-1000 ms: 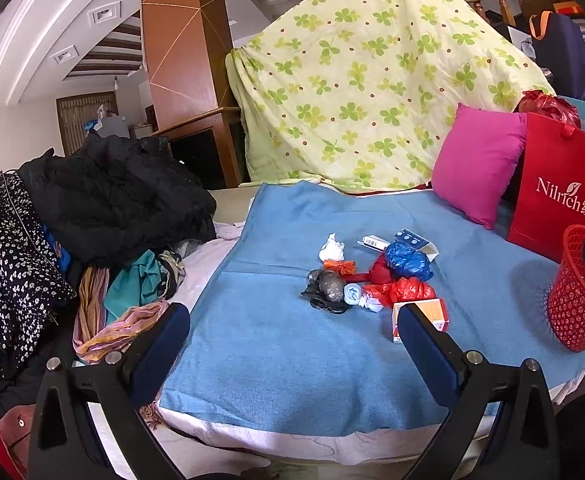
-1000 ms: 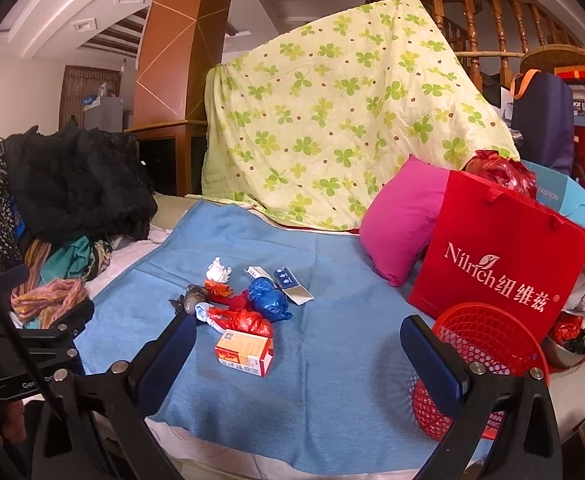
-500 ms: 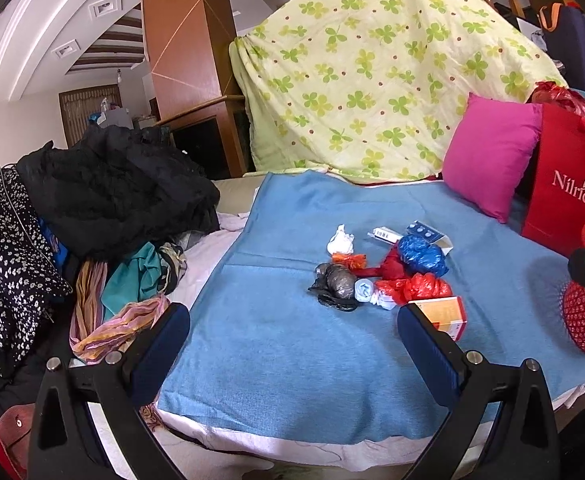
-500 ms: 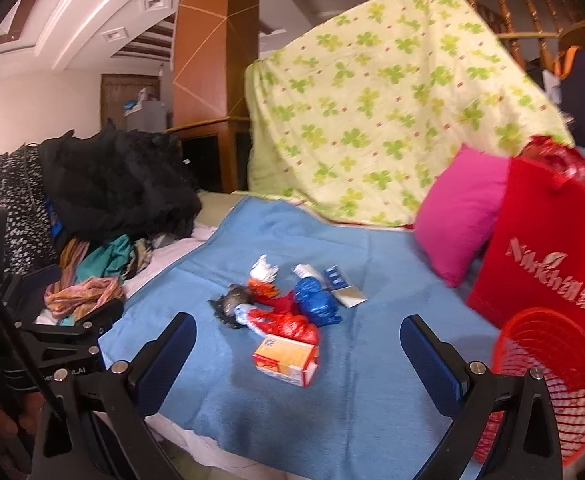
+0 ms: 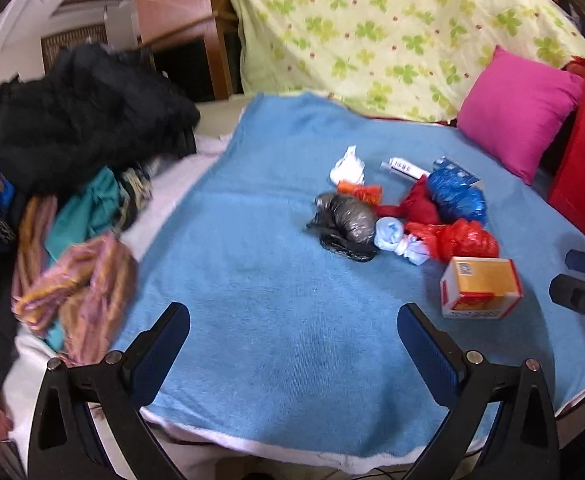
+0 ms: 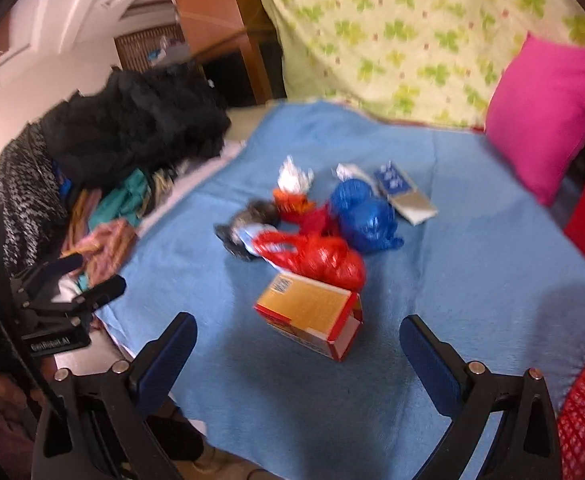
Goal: Collect trash
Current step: 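Grasp the black plastic bag bundle with the left gripper while the right grasps the orange box, then carry both items to the red mesh basket and release them inside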
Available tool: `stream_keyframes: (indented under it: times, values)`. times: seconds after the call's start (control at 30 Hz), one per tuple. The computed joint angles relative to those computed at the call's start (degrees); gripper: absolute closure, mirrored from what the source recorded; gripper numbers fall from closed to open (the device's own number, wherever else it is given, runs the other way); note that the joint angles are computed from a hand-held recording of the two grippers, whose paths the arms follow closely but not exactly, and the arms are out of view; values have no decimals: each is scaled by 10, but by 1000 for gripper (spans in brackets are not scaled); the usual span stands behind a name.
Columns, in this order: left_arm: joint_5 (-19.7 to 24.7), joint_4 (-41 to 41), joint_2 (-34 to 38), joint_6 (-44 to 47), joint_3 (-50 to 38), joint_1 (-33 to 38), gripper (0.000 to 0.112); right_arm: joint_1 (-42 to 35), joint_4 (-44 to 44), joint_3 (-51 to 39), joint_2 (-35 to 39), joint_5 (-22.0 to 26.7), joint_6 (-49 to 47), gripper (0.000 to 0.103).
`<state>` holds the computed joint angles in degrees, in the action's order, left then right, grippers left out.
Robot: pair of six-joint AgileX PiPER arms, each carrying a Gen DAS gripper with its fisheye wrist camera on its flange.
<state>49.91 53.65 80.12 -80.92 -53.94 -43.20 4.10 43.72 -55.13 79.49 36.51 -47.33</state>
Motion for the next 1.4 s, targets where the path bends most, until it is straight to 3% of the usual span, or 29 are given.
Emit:
stream_keyframes:
  times: [0.17, 0.3, 0.5, 0.67, 0.9, 0.93, 0.97, 1.03, 1.2, 1.4]
  values:
    - [-114, -67, 47, 82, -30, 99, 9, 7, 25, -49, 73, -2, -55, 4]
    - [-158, -111, 104, 147, -84, 149, 9, 12, 38, -77, 113, 5, -85, 10]
    - [-214, -306, 200, 351, -197, 226, 9, 17, 27, -102, 151, 35, -113, 19]
    - [-203, -453, 260, 465, -275, 262, 18, 25, 15, -87, 140, 55, -139, 21]
    - [-141, -590, 333, 562, -355, 288, 55, 70, -50, -70, 133, 11, -94, 21]
    - [-144, -619, 334, 581, -353, 293, 59, 75, -55, -71, 135, 7, -80, 23]
    - [-144, -646, 336, 595, -352, 298, 61, 80, -61, -71, 137, 2, -69, 33]
    - [-148, -661, 336, 601, -347, 300, 68, 88, -86, -77, 143, -2, -35, 46]
    - [-165, -663, 318, 597, -320, 302, 73, 94, -82, -69, 135, -19, -23, 46]
    - [-207, -606, 259, 559, -262, 298, 74, 53, 11, -48, 85, 12, -74, 46]
